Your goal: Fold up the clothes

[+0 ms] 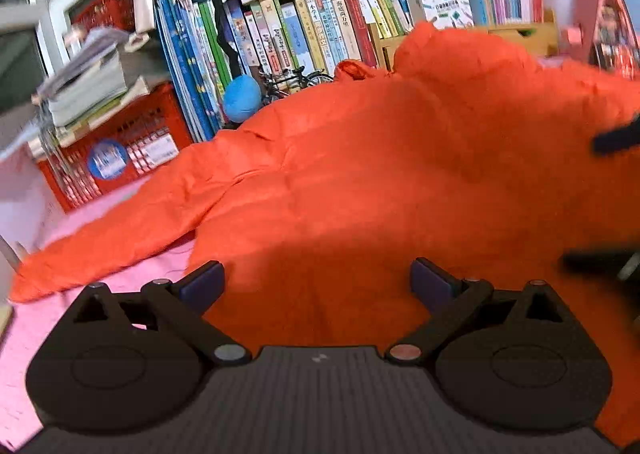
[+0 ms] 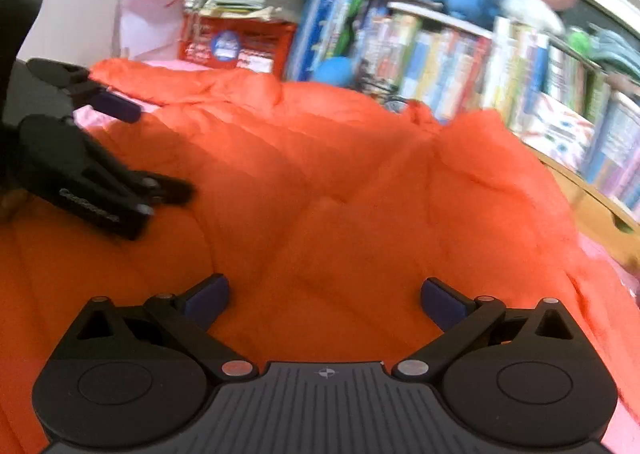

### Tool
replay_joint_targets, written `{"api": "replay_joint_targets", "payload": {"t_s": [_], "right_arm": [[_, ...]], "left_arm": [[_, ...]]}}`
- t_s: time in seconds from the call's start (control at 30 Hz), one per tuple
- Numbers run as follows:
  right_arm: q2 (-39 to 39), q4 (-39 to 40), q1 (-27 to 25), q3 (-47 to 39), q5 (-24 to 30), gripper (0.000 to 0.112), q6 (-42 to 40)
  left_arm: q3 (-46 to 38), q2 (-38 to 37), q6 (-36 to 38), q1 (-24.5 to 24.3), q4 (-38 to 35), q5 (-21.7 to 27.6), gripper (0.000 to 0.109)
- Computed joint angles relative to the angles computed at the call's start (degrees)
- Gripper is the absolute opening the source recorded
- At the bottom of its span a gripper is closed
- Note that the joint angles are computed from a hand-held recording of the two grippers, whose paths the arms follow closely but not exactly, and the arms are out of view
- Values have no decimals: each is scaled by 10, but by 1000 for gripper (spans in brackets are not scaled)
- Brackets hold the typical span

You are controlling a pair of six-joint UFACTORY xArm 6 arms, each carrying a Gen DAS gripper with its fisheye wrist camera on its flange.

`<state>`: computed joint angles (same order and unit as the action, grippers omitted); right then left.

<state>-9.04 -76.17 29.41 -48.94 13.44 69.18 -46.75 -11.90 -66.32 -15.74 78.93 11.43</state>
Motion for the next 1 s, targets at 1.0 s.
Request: {"api": "replay_joint_targets", "payload": {"t_s": [1.0], "right_arm": [[-124,-219,-114,43,-2,98,282]], "left_arm": [[-114,53,77,-8,-114,-72,99]]}}
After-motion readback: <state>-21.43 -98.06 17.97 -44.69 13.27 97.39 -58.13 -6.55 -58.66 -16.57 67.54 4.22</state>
